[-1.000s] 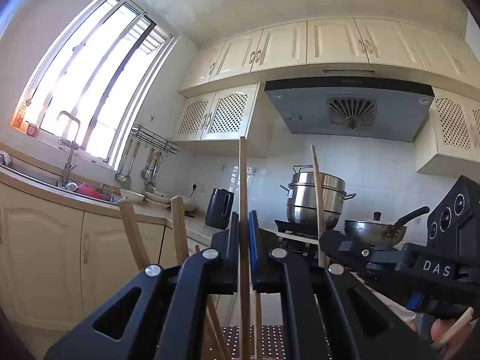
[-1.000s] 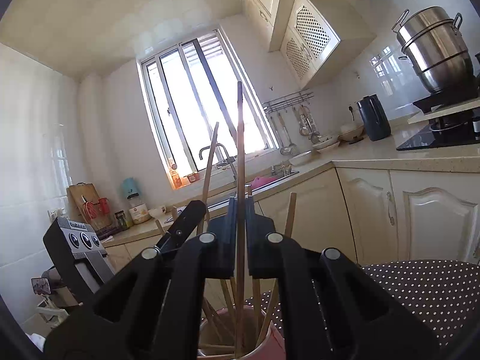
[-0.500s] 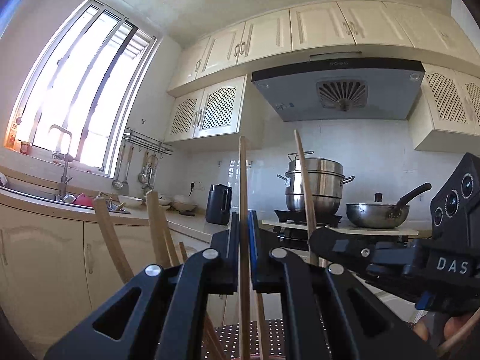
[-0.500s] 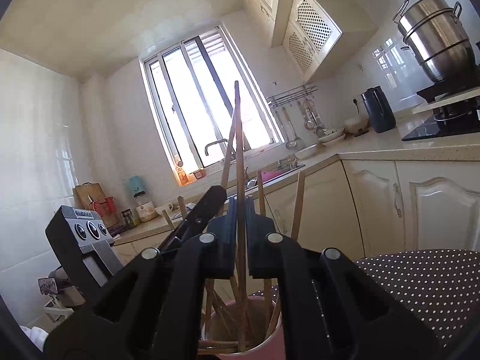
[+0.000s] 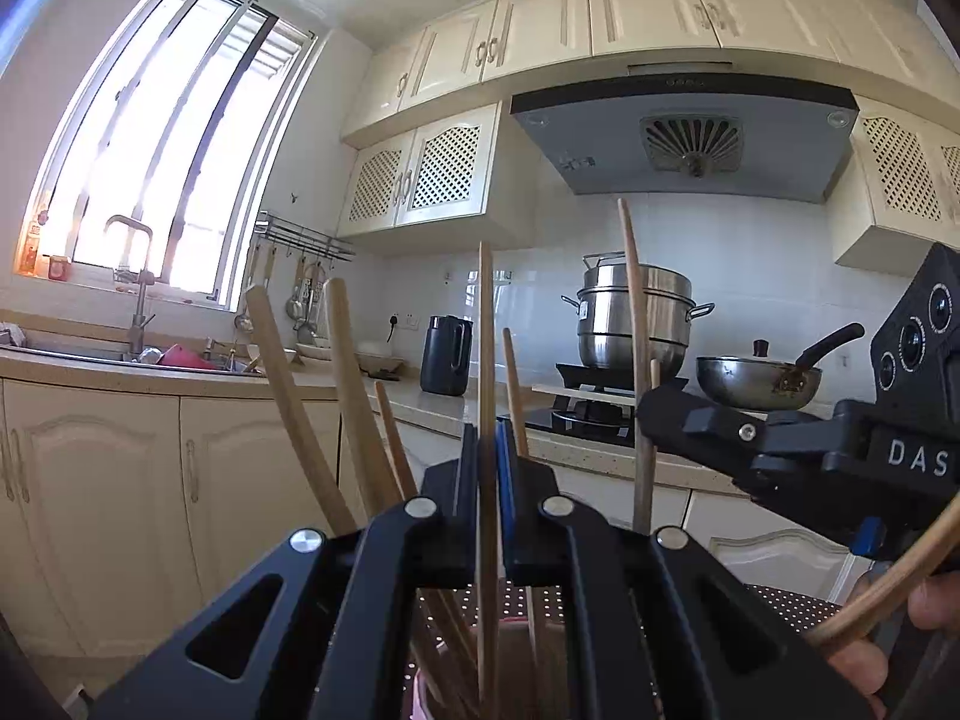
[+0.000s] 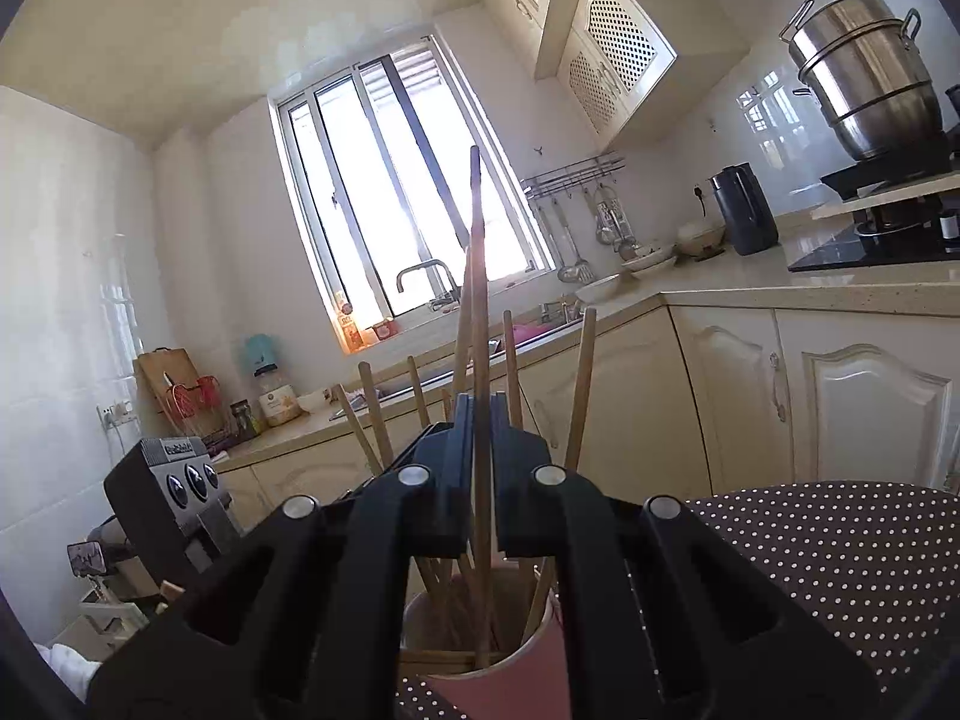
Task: Organize utensils
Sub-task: 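Open both grippers to release the chopsticks into the pink cup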
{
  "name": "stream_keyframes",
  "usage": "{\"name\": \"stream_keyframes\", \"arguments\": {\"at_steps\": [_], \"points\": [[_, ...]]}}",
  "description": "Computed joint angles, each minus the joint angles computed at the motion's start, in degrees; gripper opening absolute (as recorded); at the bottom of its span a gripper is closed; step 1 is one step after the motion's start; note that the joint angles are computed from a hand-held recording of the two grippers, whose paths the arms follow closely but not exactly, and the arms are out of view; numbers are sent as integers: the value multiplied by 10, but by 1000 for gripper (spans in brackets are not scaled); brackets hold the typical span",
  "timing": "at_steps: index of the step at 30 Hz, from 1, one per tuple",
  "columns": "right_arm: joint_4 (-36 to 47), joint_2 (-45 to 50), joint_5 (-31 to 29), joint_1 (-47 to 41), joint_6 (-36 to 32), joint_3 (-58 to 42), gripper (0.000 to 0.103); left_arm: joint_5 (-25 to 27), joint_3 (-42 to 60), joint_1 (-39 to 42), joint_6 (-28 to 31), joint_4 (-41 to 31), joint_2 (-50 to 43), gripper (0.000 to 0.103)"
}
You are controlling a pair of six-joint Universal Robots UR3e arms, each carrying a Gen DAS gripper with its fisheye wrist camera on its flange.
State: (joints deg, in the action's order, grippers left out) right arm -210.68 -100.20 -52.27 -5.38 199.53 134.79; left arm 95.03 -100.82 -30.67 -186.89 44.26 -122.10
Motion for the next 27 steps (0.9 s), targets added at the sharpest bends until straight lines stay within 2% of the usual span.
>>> {"name": "stream_keyframes", "arguments": {"at_steps": [3, 10, 11, 12, 15, 16, 17, 18, 19, 27], "points": [[50, -31, -28, 22, -30, 12, 6, -8, -36, 1, -7, -5, 24, 6], [135, -94, -73, 45, -33, 36, 7, -11, -104, -8, -15, -20, 70, 8], [147, -102, -75, 46, -32, 37, 7, -7, -111, -12, -14, -19, 73, 12], [164, -111, -83, 51, -33, 36, 7, 3, -116, -17, -14, -21, 77, 21], [220, -123, -133, 80, -32, 18, 8, 2, -142, -21, -25, -38, 102, 28], [229, -128, -148, 88, -29, 16, 10, 6, -147, -24, -25, -47, 110, 29], [240, -138, -160, 93, -24, 16, 20, 12, -154, -28, -22, -61, 122, 32], [250, -150, -166, 92, -18, 17, 38, 15, -160, -31, -21, -72, 133, 38], [251, -163, -169, 91, -11, 22, 50, 18, -166, -33, -22, -81, 144, 39], [367, -260, -241, 128, 0, 5, 50, 75, -211, -68, -22, -157, 236, 49]]}}
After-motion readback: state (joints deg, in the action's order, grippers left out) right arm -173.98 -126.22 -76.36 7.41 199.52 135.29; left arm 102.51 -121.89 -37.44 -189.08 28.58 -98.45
